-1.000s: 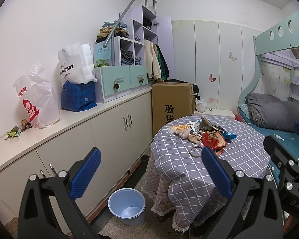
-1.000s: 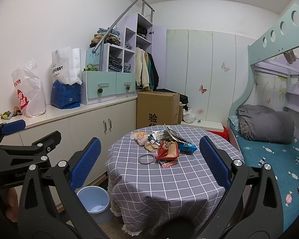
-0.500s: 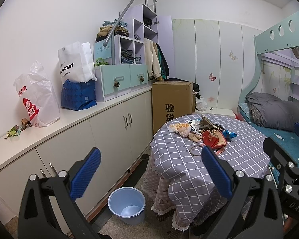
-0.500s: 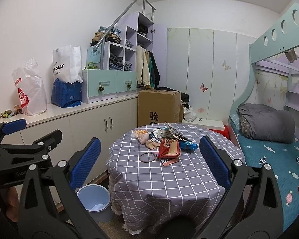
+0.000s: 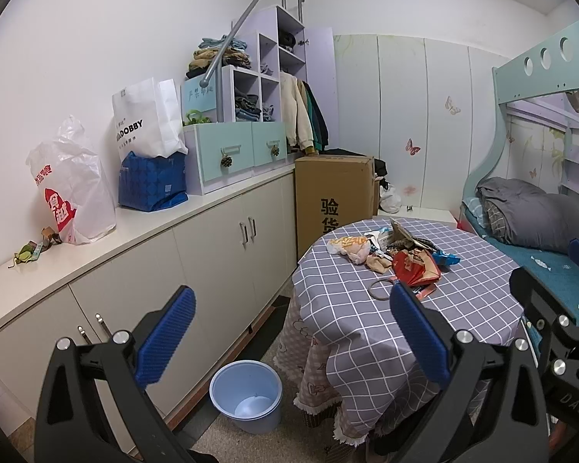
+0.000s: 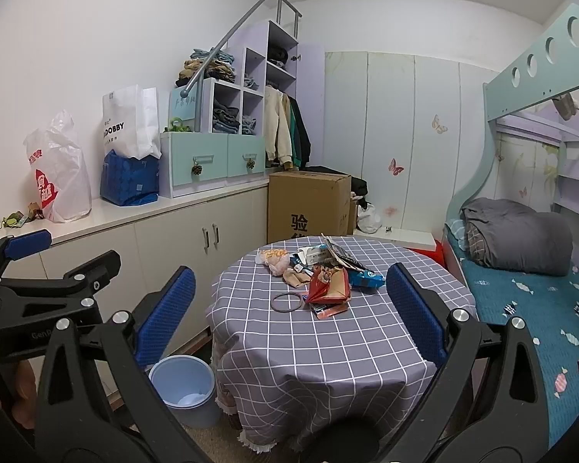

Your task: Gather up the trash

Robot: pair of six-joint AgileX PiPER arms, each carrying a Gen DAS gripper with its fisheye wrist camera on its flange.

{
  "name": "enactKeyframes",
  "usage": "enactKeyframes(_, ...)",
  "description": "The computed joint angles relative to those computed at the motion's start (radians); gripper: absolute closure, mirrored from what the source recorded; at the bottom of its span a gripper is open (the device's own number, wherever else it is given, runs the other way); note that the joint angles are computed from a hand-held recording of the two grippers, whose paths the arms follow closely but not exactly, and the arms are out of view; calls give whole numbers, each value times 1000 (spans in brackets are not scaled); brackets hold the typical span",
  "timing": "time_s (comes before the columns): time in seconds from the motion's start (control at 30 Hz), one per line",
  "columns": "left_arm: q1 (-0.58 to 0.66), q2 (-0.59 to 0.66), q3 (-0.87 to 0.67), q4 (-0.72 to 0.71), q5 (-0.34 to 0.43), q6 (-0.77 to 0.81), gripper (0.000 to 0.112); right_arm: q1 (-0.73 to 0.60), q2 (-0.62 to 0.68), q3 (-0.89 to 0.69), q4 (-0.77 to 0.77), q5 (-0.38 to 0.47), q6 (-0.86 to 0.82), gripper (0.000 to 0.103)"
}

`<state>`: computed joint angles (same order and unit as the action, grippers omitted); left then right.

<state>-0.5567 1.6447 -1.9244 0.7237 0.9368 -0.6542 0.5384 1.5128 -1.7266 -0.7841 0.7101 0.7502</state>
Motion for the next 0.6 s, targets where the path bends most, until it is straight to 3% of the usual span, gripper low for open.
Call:
enactKeyframes(0.43,17,12,-29,-33,18,31,14,-10,20,-21,44,2,-31,6)
enactKeyframes(0.6,44,46,-84,-83,39,80,14,-65,29,-20,154,-17,-92,6)
